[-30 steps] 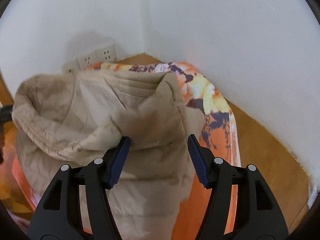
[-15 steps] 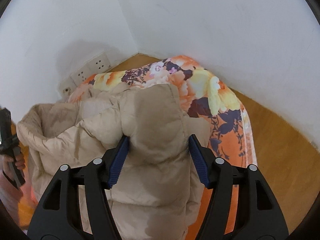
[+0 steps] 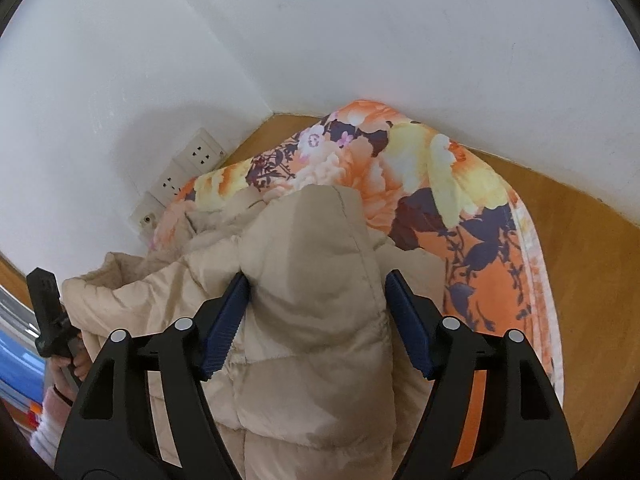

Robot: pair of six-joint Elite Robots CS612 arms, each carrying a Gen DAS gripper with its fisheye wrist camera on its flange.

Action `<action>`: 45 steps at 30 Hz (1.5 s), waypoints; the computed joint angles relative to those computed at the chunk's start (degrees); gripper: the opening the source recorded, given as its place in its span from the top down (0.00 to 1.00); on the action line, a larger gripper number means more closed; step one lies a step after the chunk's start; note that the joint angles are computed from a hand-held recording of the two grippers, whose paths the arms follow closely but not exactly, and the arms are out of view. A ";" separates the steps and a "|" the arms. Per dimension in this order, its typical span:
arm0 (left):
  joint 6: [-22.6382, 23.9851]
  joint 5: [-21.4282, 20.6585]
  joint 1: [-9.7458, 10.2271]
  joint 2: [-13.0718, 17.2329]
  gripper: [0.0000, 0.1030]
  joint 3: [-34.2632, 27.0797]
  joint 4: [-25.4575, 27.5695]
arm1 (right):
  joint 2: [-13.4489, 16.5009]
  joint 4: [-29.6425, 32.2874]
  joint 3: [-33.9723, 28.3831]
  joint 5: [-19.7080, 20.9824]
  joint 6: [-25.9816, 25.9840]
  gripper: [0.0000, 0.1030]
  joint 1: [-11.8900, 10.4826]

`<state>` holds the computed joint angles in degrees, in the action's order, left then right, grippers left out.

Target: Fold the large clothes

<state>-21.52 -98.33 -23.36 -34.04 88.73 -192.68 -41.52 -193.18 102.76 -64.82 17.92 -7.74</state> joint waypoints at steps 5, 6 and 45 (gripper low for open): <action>-1.07 3.65 -0.56 -1.13 0.92 2.01 -3.12 | -0.58 -3.78 0.91 -1.43 -0.91 0.83 0.31; -1.37 4.29 -0.57 -1.37 0.92 2.30 -3.84 | -0.76 -4.70 1.13 -1.44 -1.07 0.84 0.34; -0.68 14.75 -1.90 -1.42 0.44 -4.73 10.68 | -1.66 9.81 -6.47 -17.90 -3.88 0.53 3.61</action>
<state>-22.20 -83.58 -25.26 -35.46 84.00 -182.00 -43.18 -183.37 96.29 -82.72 14.04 -4.13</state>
